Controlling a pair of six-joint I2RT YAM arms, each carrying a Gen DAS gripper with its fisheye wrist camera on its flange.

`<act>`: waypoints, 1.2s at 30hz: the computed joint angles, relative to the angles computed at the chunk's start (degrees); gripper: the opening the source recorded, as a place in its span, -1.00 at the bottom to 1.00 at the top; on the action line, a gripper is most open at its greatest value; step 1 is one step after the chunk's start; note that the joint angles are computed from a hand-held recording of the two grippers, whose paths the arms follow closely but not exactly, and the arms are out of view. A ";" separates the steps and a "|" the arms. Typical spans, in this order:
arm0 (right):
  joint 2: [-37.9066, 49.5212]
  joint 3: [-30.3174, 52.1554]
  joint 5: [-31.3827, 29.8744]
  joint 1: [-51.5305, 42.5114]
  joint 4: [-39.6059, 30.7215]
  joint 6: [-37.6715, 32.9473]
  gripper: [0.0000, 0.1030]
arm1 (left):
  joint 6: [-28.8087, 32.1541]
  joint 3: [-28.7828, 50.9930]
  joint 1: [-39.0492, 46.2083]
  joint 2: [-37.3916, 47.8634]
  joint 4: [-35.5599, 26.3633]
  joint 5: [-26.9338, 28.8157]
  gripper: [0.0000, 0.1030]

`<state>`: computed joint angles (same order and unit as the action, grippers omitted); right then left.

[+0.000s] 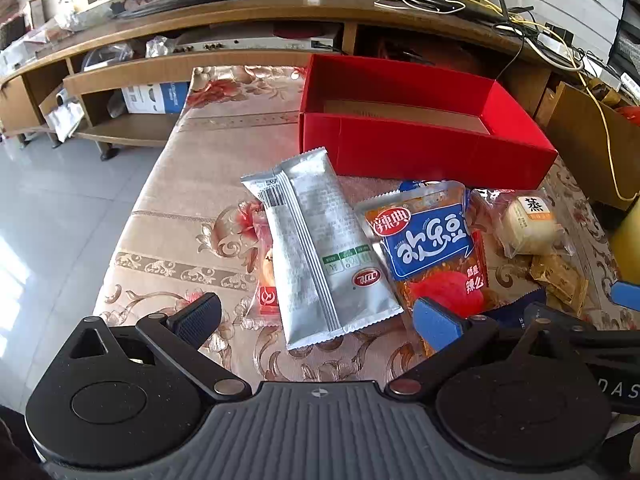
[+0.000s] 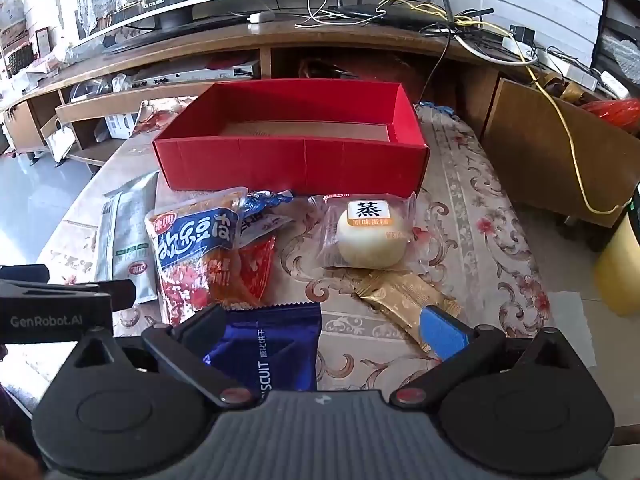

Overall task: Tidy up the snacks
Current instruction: 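Reach the right gripper to the blue wafer biscuit packet while the left reaches the silver bar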

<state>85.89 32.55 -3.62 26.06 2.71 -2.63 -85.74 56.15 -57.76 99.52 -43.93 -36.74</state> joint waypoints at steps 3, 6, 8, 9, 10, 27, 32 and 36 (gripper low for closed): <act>0.36 0.16 -0.02 0.09 -0.17 -0.18 1.00 | 0.13 -0.12 -0.01 0.08 0.27 0.20 1.00; 0.76 0.33 0.01 0.18 -0.37 -0.29 1.00 | 0.29 -0.33 0.12 0.10 0.66 0.61 1.00; 1.11 0.43 -0.04 0.13 -0.51 -0.43 1.00 | 0.46 -0.54 0.31 0.07 1.04 0.93 1.00; 1.31 0.54 -0.04 0.09 -0.63 -0.49 1.00 | 0.43 -0.72 0.30 0.05 1.24 1.06 1.00; 1.52 0.61 -0.05 0.05 -0.75 -0.53 1.00 | 0.36 -0.85 0.30 0.05 1.38 1.19 1.00; 5.47 2.41 -1.73 0.85 -3.82 -2.28 1.00 | 1.95 -2.17 1.31 0.38 4.14 3.87 1.00; 8.37 3.57 -2.81 1.82 -4.70 -3.26 1.00 | 1.79 -2.86 1.62 0.24 4.74 4.72 1.00; 10.81 4.22 -2.84 2.52 -4.55 -4.42 0.94 | 1.88 -3.21 1.85 0.19 5.12 5.33 1.00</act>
<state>96.70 36.77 -6.45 28.57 -1.84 -7.05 -83.86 52.94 -55.91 99.71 -38.81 -31.41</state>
